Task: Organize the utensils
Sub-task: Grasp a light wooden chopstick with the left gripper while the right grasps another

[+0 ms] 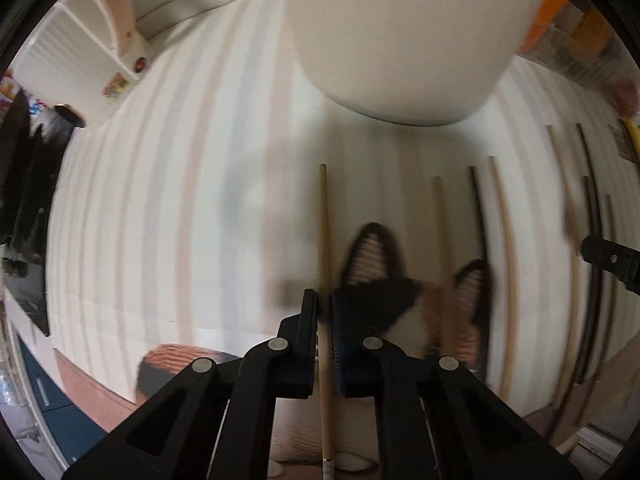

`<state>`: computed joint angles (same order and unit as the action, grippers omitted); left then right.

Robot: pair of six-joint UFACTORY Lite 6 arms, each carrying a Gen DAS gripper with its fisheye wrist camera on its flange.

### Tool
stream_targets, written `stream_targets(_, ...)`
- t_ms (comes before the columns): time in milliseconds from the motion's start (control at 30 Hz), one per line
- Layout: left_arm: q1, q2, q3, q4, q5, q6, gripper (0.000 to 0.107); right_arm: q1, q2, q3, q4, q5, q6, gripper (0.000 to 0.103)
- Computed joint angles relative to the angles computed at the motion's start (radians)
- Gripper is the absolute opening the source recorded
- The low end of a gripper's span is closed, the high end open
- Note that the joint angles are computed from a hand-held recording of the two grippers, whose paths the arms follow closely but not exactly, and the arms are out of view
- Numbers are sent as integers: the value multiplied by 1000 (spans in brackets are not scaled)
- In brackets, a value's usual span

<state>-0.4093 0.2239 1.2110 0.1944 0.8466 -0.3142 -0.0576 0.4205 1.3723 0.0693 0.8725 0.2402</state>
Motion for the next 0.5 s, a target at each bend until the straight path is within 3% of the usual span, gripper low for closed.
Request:
stream_targets(233, 9, -43, -55, 22, -19, -27, 5, 56, 40, 25, -62, 20, 63, 17)
stream_targets(300, 25, -23, -45, 17, -32, -15, 5, 82, 56, 52, -89, 35, 93, 15)
stream_targets(333, 26, -25, -46, 13, -31, -14, 5, 96, 64, 62, -99, 41, 108, 8)
stream_targets(500, 73, -33, -43, -15, -26, 41, 5, 123, 35, 19, -62, 51, 90, 8)
